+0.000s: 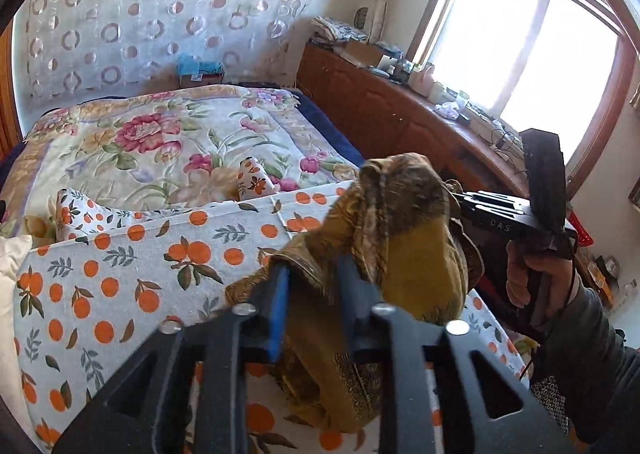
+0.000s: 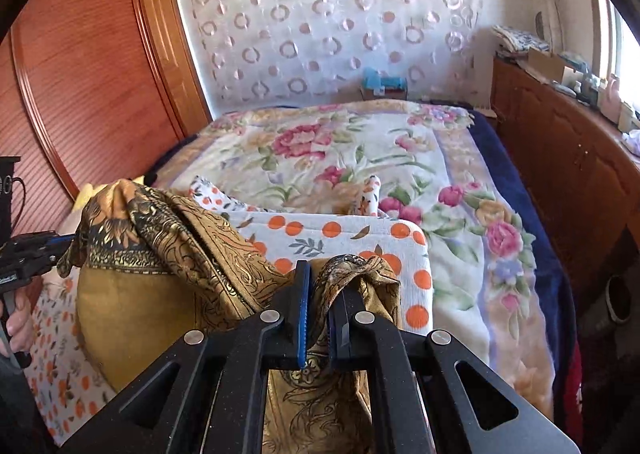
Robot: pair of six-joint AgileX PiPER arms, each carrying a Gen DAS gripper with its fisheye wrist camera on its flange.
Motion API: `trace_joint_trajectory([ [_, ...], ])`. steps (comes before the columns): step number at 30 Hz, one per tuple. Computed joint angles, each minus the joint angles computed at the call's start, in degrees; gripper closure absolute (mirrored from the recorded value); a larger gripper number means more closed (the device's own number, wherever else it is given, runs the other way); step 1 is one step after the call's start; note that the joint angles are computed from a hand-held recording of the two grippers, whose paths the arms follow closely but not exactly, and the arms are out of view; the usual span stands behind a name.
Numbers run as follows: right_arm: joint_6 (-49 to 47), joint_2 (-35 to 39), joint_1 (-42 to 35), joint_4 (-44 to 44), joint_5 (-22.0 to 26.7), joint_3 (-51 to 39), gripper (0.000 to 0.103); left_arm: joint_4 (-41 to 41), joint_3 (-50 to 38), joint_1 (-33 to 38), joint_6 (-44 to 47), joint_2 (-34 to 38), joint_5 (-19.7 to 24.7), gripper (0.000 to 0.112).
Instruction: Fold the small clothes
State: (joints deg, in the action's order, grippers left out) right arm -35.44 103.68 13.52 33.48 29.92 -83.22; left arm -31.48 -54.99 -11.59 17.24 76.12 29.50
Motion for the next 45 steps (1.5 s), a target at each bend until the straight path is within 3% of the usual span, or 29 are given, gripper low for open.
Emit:
trace_joint_trajectory([
  [2, 3.8, 1.8, 0.3, -3.4, 0.7, -3.2, 0.09, 3.7, 0.1, -0.2, -3.1, 0.3, -1.1, 0.074],
  [4, 6.7, 2.3, 0.4, -5.6, 1.3, -5.0, 0.089, 8.7, 0.3, -0.5, -7.0, 0.2, -2.4, 0.049],
  [7, 11.3, 3.3, 0.9, -8.2, 3.3, -8.7, 0.081, 1.4, 0.9, 1.5, 0.0, 0.6, -2.3, 0.035],
  [9, 10.7, 2.1, 0.4, -6.8, 3.0, -7.3, 0.058, 1.1, 0.9, 1.0, 0.4, 2.0, -2.3, 0.035],
  [10, 10.4, 1.9, -0.1, -5.5, 3.7, -7.3, 0.037, 2.6, 0.9, 0.3, -0.9, 2.9, -2.9, 0.035],
  [11, 9.2, 1.4, -0.8, -3.3, 4.4, -6.7, 0.031, 4.8, 0.8, -0.5, -3.0, 3.9, -3.2, 0.035],
  [12, 9.2, 1.6, -1.4, -2.1, 6.1, -8.0, 0.031, 6.7, 0.3, -1.5, -5.1, 5.6, -3.1, 0.035],
  [15, 12.2, -0.5, -0.5, -7.4, 2.6, -6.0, 0.031, 7.0, 0.4, -2.0, -6.1, 8.6, -3.0, 0.035],
  [17, 10.5, -0.7, -0.4, -7.2, 4.2, -5.2, 0.031, 8.0, 0.7, -2.3, -7.3, 9.4, -3.2, 0.035],
  [22, 15.0, 1.8, 0.8, -15.2, 5.0, -2.5, 0.031, 1.6, 2.0, -1.1, -2.3, 10.8, -2.9, 0.035],
  [26, 11.5, 3.4, -0.1, -9.7, 4.9, -0.2, 0.031, -1.1, 2.2, -1.1, -1.0, 11.4, -4.2, 0.035],
  [29, 5.8, 4.3, -1.4, -2.5, 6.8, -0.1, 0.031, -7.1, 2.2, -0.8, 4.2, 12.3, -4.9, 0.05],
  [31, 3.9, 5.8, -2.1, -0.4, 9.3, -1.9, 0.031, -9.2, 2.1, -0.4, 6.1, 12.3, -4.2, 0.073],
  [33, 2.5, 5.4, -2.2, -0.4, 8.4, -0.8, 0.032, -14.7, 1.4, 1.0, 11.4, 12.9, -1.0, 0.092],
  [34, 2.5, 5.3, -2.2, -0.4, 8.8, -0.8, 0.041, -15.6, 1.4, 0.9, 11.8, 12.4, -0.6, 0.1],
  [35, 1.6, 5.5, -2.6, 0.7, 10.2, -1.3, 0.06, -15.0, 1.5, 0.4, 11.4, 11.6, -0.8, 0.101],
  [36, -0.5, 6.8, -3.8, 2.8, 13.5, -3.4, 0.071, -13.2, 1.8, -0.6, 9.9, 10.0, -1.3, 0.102],
  [38, -1.3, 6.9, -3.5, 2.6, 15.5, -4.4, 0.086, -14.9, 3.1, -0.4, 11.7, 6.7, -0.8, 0.103],
  [42, -3.2, 2.2, -1.4, 2.4, 12.5, -1.4, 0.09, -14.6, 6.5, 2.0, 12.0, -3.4, 0.8, 0.103],
  [45, -3.6, -1.9, 2.2, 2.7, 9.6, 0.3, 0.09, -16.7, 9.1, 9.7, 15.0, -12.8, 6.5, 0.103],
])
